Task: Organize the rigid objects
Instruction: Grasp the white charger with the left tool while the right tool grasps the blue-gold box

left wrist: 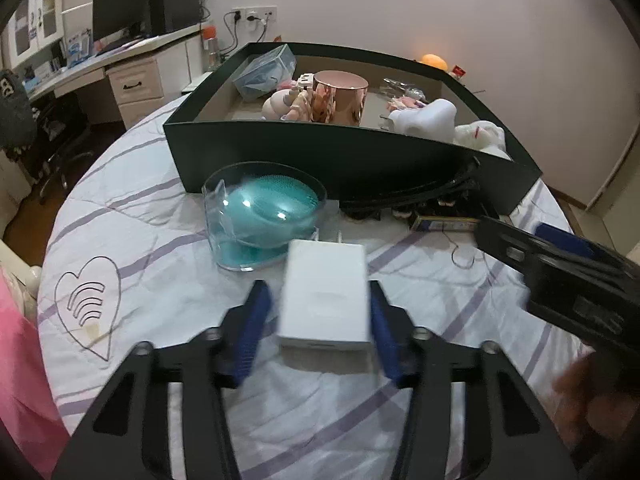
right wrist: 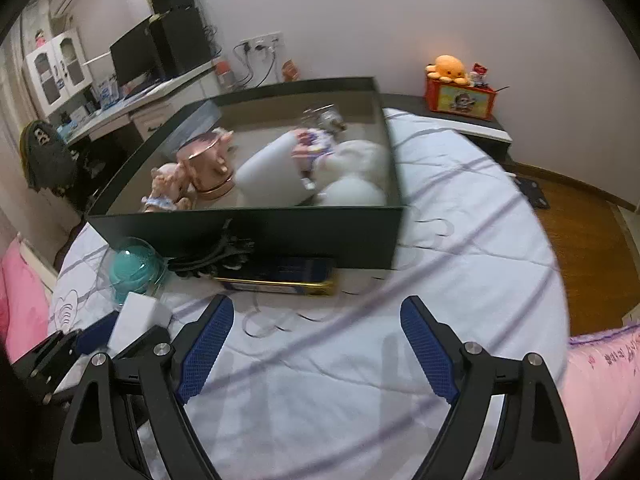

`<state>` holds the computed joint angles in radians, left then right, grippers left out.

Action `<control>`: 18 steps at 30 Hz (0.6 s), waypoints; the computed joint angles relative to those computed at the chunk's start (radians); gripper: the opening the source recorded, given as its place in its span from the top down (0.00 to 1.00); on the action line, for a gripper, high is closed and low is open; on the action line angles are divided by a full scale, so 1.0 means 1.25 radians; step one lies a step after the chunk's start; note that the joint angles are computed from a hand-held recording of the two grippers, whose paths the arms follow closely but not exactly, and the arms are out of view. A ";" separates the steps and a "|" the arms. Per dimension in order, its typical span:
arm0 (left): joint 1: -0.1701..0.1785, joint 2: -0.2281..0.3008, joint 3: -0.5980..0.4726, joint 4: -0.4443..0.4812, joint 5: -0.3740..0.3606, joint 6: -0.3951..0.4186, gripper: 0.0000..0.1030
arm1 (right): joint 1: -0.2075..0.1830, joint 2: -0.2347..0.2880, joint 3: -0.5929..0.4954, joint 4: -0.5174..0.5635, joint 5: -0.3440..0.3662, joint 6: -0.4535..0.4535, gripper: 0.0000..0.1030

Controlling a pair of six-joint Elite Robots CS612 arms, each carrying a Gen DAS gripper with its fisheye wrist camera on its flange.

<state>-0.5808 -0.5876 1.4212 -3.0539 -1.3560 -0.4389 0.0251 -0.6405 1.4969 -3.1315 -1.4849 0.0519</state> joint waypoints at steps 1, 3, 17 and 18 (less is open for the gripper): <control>0.002 -0.002 0.005 -0.005 -0.006 0.005 0.58 | 0.004 0.006 -0.011 0.012 0.000 -0.002 0.16; 0.005 -0.004 0.010 -0.014 -0.018 0.005 0.58 | 0.009 0.016 -0.027 0.029 -0.001 -0.006 0.16; 0.013 0.003 0.001 -0.029 -0.050 0.008 0.59 | 0.041 0.053 -0.086 0.063 -0.098 -0.035 0.19; 0.014 0.002 0.003 -0.033 -0.055 0.007 0.60 | 0.039 0.052 -0.082 0.059 -0.089 -0.032 0.19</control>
